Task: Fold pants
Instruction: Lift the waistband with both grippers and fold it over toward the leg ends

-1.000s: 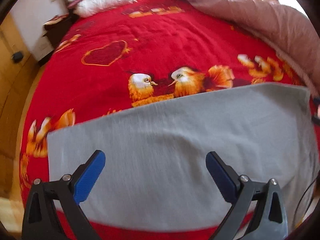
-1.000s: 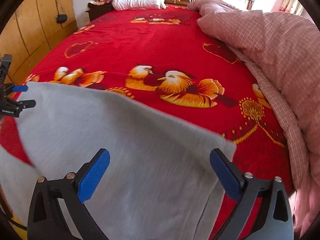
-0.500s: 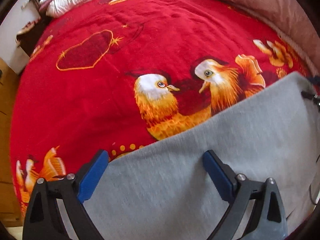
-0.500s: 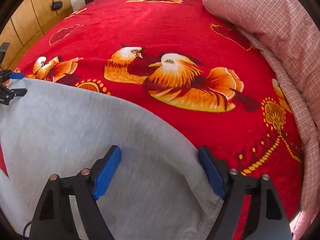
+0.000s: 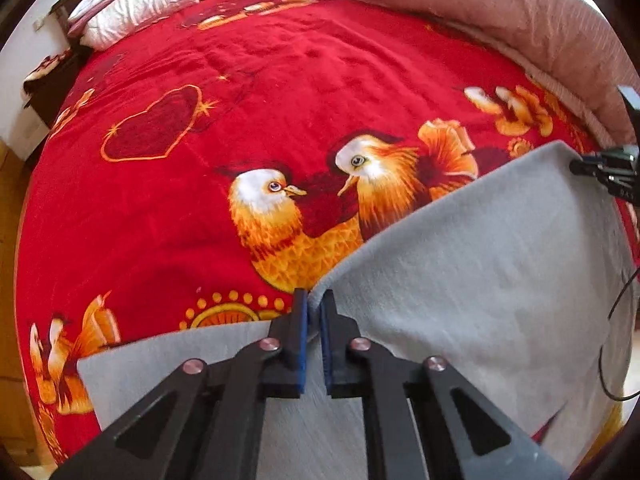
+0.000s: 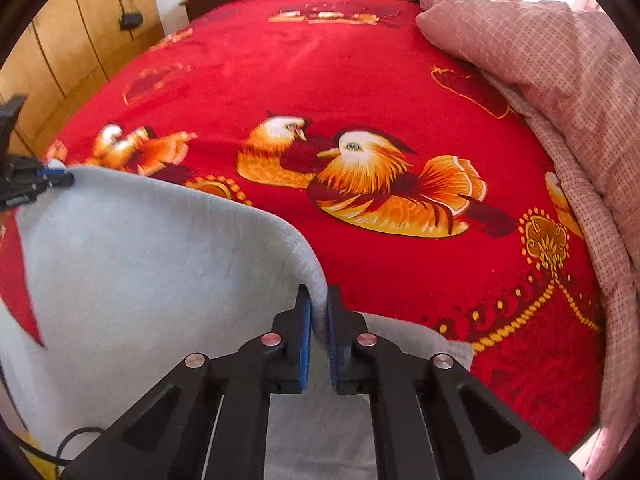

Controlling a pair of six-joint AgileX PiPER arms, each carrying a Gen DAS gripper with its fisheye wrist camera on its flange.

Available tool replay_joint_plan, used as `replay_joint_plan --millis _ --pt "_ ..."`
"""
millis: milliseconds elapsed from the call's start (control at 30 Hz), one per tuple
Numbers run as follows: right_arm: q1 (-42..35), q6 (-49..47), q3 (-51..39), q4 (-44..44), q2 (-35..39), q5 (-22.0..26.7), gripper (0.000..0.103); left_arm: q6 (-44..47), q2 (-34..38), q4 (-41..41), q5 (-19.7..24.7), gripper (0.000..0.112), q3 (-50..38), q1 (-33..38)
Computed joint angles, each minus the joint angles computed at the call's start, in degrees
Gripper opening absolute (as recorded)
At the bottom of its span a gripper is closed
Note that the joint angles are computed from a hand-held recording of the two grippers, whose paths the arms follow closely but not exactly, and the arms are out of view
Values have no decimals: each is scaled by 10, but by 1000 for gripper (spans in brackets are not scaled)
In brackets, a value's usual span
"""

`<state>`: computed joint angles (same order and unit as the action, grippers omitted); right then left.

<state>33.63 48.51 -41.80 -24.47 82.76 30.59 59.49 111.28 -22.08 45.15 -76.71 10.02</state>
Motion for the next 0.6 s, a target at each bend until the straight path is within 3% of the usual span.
replay_joint_plan --millis 167,300,567,600 --pt "45 39 18 -3 -85 38 7 51 -93 -52 16 5 72 37" --pt "132 101 7 -33 -154 124 7 76 -192 -72 42 5 129 68" --pt "412 301 -15 -110 -219 338 7 152 -383 -124 161 5 229 206" --pt "434 321 -12 -113 -221 348 7 171 -412 -131 179 5 247 234"
